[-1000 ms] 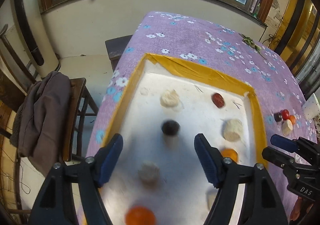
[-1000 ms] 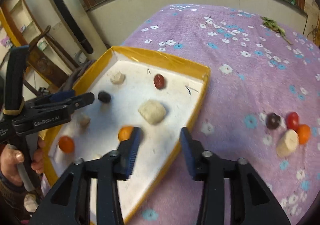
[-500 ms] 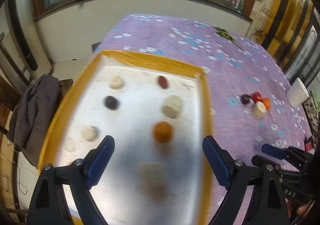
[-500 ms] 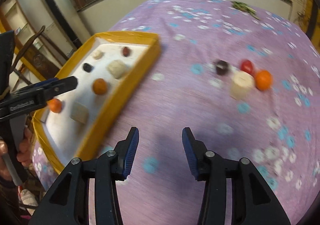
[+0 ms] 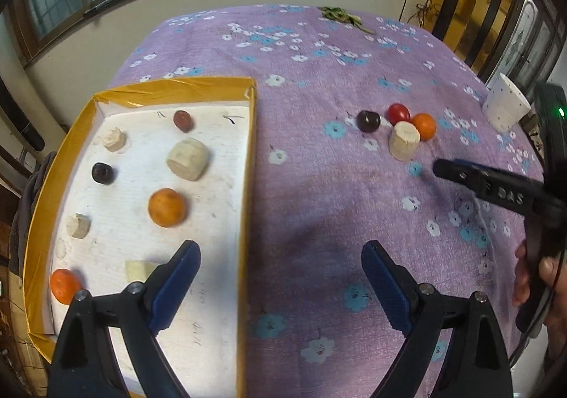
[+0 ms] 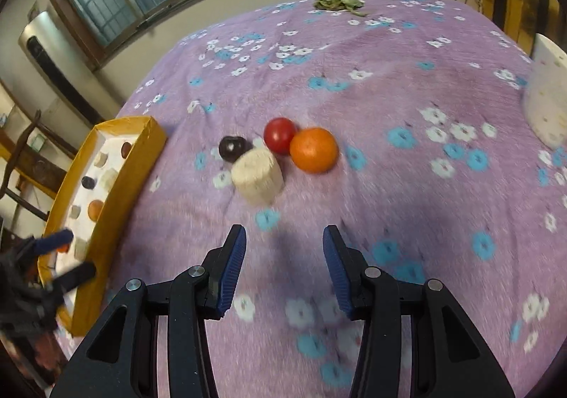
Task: Organize fruits
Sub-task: 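Withdraw and grasp another white cylindrical rice cake with the right tool, then grasp the last dark date with the left tool while the right tool holds the rice cake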
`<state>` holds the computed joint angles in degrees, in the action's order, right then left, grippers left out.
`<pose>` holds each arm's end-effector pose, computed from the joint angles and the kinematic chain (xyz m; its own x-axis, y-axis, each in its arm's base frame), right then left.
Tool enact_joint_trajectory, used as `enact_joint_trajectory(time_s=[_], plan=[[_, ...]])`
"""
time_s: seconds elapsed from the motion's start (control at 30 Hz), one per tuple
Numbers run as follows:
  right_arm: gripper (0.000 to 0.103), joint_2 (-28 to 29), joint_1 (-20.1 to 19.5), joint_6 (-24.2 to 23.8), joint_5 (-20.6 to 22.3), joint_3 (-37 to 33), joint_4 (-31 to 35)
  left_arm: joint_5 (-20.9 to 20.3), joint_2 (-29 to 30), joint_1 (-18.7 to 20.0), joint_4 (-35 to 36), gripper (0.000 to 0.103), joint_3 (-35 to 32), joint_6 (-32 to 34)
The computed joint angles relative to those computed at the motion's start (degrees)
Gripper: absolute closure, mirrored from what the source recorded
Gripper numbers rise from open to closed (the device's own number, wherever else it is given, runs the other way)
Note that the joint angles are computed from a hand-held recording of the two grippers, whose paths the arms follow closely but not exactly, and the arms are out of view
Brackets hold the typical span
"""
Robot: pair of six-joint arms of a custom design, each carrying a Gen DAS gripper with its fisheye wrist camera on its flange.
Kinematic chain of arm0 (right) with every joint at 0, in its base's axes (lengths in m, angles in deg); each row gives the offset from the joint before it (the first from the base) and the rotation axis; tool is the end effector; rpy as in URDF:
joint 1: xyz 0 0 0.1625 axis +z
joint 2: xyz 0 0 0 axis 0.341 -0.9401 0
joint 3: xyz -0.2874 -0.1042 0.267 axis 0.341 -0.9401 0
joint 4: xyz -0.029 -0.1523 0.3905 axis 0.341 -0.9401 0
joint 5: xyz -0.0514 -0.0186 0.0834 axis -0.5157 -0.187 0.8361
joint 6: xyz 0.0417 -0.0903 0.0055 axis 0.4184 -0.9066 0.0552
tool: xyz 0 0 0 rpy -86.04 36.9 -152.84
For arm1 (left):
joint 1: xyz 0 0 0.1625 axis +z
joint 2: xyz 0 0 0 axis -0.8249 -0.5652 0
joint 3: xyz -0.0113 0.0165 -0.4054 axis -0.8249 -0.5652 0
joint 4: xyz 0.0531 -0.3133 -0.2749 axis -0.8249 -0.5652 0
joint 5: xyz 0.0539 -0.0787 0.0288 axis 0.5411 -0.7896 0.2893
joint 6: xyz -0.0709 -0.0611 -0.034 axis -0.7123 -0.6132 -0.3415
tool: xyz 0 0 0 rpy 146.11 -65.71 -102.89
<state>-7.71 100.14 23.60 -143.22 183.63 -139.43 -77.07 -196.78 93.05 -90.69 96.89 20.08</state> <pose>0.2185 -0.2580 0.0443 -0.8495 0.2689 0.4540 -0.0888 0.7753 -0.6254 -0.1029 -0.3167 0.2149 -0.6110 0.5556 -0.5639 0.6770 0.7359 -0.0084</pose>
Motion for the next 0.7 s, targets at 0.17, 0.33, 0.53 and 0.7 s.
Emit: enact_joint_trajectory(time_s=[0.17,0.33,0.53,0.7], plan=[[0.058,3.21,-3.54,-4.84,1.83,-3.08,-2.6,1.0,0.72,-0.99,1.16,0.009,0.17,-1.52],[0.057,5.77,-4.34,-11.49,1.62,-4.99,-7.47,1.92,3.26,-0.44,-0.47,0.009,-0.41,-1.94],[0.067,5.25,-3.83,-13.29,0.16,-2.13,-11.49,1.43,11.86,0.24,-7.97,0.009,-1.9,0.39],[0.066,2.27,-2.71,-10.22,-0.78,3.03,-13.67,-0.2,23.64,0.56,-18.23,0.008,-4.96,3.51]])
